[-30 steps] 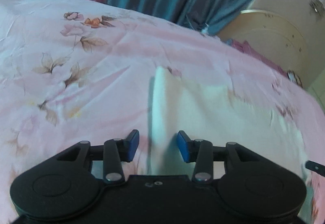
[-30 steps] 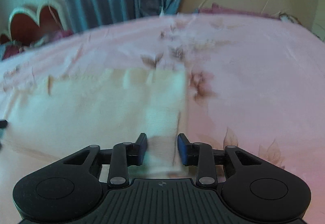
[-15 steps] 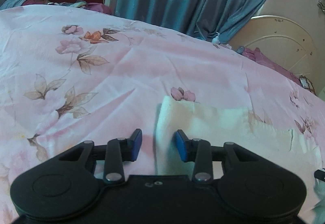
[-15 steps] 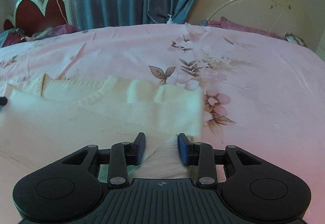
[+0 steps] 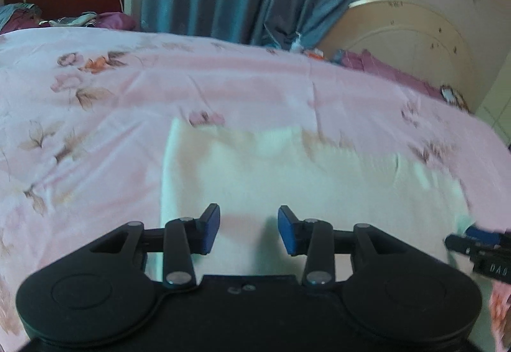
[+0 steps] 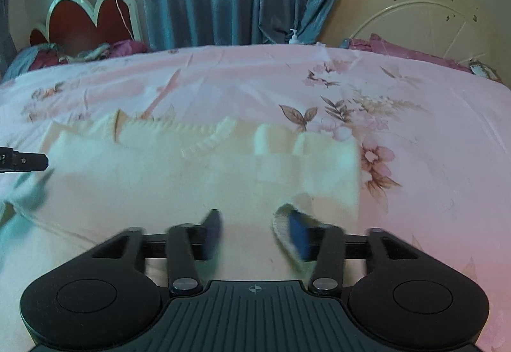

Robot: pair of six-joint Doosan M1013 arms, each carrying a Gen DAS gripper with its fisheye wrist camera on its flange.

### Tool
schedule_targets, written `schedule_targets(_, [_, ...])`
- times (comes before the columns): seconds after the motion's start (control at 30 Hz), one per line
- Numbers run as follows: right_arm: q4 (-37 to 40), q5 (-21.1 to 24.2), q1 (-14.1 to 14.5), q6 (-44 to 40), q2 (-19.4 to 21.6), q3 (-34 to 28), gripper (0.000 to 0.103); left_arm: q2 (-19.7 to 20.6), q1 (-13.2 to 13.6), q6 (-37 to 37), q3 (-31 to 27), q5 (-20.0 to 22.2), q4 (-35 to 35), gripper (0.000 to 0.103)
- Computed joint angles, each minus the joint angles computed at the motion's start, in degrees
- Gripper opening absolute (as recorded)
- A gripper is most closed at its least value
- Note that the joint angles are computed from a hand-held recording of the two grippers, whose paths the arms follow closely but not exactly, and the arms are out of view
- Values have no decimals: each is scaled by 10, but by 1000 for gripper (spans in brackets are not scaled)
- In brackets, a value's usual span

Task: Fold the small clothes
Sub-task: 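Move both grippers over the sweater hem to prepare the next fold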

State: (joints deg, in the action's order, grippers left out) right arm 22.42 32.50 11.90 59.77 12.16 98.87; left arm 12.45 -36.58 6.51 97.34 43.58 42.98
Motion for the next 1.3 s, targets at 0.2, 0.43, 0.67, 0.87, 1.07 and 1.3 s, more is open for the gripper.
schedule_targets(0.2, [-30, 1, -16, 21, 1, 6, 56, 8, -15, 14, 4, 32, 31, 41])
schedule_targets(0.43, [-42, 4, -24, 23, -8, 12, 56, 9, -24, 5, -4, 70, 29, 40])
schedule_targets(0.67, [-22, 1, -36, -6, -25, 22, 56, -2, -47, -28, -4, 91, 39, 39])
schedule_targets(0.87, [132, 58, -51, -165, -55, 41, 56, -18, -81, -56, 6, 90, 36, 39])
schedule_targets(1.07, [168, 146, -46, -257, -85, 74, 55, -24, -118, -53, 17, 83, 3, 39])
schedule_targets(1.3, [137, 141, -40, -283, -132, 133, 56, -33, -157, -12, 39, 103, -16, 39])
